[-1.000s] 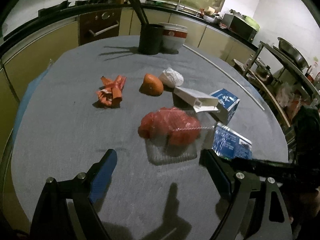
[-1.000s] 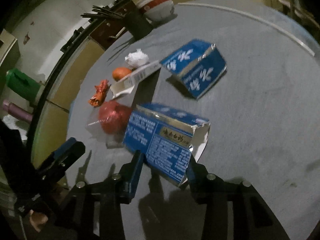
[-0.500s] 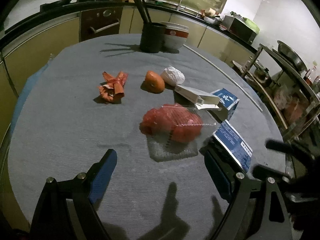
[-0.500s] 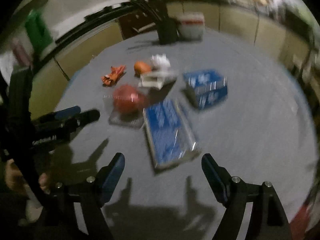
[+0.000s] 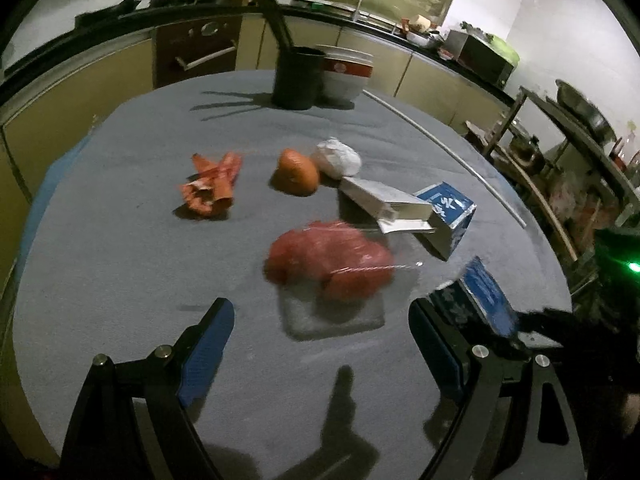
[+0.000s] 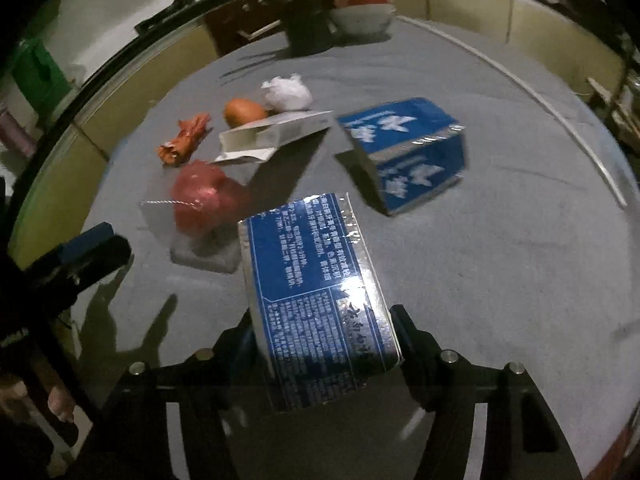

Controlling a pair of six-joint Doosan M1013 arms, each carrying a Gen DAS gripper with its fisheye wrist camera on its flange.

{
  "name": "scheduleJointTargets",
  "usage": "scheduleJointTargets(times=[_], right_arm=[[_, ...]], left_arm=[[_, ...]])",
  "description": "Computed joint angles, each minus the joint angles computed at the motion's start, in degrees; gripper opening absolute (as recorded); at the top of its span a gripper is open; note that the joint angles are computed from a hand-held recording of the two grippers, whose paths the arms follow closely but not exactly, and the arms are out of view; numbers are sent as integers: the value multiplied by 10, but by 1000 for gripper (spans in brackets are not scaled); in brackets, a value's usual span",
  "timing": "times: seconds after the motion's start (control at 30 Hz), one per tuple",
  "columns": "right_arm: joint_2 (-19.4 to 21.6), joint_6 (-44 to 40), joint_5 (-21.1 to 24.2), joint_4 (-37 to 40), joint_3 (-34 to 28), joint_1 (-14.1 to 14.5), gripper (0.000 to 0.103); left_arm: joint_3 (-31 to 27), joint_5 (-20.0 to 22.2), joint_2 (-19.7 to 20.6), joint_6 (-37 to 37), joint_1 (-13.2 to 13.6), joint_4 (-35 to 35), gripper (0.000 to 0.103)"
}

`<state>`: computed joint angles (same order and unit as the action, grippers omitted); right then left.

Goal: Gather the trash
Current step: 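Grasp the flat blue carton with the right tool while the left tool grasps the clear tray, then carry the blue carton and clear tray to the red basket with both tools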

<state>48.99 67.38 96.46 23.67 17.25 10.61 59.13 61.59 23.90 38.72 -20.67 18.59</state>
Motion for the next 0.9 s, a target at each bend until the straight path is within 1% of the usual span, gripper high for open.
scheduleJointTargets(times=[0.2, 0.33, 0.4, 0.43, 0.5, 0.67, 0.9], right_arm=[[-51, 24, -63, 42, 97, -21, 65], [-78, 22, -87, 57, 147, -29, 65], [-84, 22, -92, 64, 157, -31, 65], [-86, 21, -94, 67, 162, -33, 65], [-90, 19, -96, 75, 170, -36, 65], [-106, 12, -105, 92, 197, -44, 65], [-131, 5, -120, 118, 235, -50, 65]], left_arm=[[-61, 48, 42, 9, -10, 10, 89], [-110, 101, 76, 18, -14, 26, 89], [-114, 99, 80, 12, -12, 25, 88], [-111, 89, 79, 10, -10, 21, 73], [-108, 80, 75, 19, -7, 6, 73], [-66, 53, 42, 27, -13, 17, 72], [-6, 39, -7, 19, -21, 4, 72]])
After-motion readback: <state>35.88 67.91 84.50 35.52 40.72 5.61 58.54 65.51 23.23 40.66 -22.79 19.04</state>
